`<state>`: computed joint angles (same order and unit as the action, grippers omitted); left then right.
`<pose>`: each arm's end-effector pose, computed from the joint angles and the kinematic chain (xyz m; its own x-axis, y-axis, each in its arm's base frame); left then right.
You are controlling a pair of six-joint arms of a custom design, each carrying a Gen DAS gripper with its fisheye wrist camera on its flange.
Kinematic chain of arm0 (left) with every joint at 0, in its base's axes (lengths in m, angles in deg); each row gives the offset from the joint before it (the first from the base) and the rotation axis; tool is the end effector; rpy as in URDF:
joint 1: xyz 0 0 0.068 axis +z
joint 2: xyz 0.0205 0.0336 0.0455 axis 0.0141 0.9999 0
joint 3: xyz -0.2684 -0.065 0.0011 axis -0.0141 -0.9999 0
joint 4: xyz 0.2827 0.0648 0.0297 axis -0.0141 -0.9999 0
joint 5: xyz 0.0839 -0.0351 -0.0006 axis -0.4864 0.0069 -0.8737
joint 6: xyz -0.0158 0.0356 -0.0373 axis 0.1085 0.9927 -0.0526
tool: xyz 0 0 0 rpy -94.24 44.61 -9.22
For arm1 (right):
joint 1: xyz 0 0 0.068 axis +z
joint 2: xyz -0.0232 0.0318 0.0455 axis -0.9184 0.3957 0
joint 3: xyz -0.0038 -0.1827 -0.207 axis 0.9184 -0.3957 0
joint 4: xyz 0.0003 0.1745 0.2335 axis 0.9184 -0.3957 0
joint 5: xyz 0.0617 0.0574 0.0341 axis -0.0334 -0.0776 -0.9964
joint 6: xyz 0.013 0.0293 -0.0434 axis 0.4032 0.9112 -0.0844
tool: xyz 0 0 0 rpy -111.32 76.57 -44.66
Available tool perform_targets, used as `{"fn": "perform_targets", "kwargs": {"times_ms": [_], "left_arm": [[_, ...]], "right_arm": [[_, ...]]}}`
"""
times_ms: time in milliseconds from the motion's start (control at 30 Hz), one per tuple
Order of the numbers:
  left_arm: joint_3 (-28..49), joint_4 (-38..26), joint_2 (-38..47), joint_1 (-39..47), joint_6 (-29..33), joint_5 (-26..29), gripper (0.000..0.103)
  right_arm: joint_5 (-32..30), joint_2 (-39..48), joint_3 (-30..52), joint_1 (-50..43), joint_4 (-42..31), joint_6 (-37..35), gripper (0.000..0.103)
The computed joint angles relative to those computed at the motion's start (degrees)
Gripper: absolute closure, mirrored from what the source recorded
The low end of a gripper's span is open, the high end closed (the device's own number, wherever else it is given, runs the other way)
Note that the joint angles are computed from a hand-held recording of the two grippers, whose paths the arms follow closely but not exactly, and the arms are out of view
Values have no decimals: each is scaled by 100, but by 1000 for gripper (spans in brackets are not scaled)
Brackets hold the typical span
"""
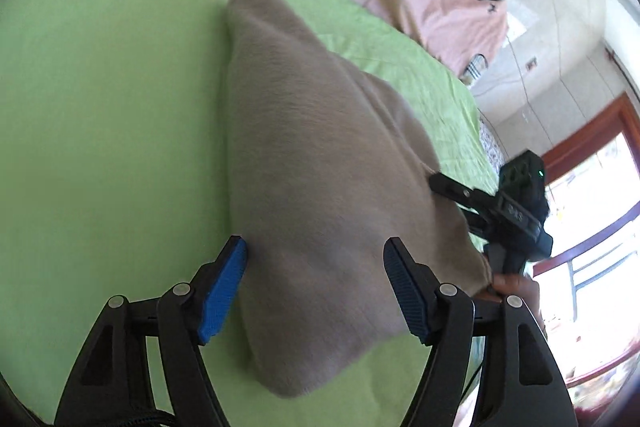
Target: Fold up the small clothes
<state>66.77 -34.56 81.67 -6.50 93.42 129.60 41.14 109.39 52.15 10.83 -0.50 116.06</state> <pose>0.2763 -0.0612 0.2377 -0.8431 0.3387 -0.4177 0.5358 0.5952 -0.5989 0.0687 0.2003 0.2441 -0.5994 0.6508 -0.4660 0.3419 0.7345 0.5861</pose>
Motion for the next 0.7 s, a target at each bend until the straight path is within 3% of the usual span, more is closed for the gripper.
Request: {"fn": "perform_targets", "kwargs": {"times_ms": [133,233,300,400,533,700], "left_arm": [[376,294,891,-405,-372,-121,27],[487,535,1246,-483,-487,145,27],[470,699,1258,-517,-522,160,39],[324,812,1090,-424,-409,238,56],[247,389,698,-49,-23,436,63],[479,-687,277,981,1103,624,64]], "right_arm": [[-256,-114,-169,-368,410,-513,32],[-585,-68,-243,-727,782,-995,32],[-758,98,-149,-890,873,-1244,32],[-1064,219,-136,-1047,1183,-1427,54],[-695,515,204,-760,1086,-1331,66],[-514,1333,837,-501,1593,-1629,67]]}}
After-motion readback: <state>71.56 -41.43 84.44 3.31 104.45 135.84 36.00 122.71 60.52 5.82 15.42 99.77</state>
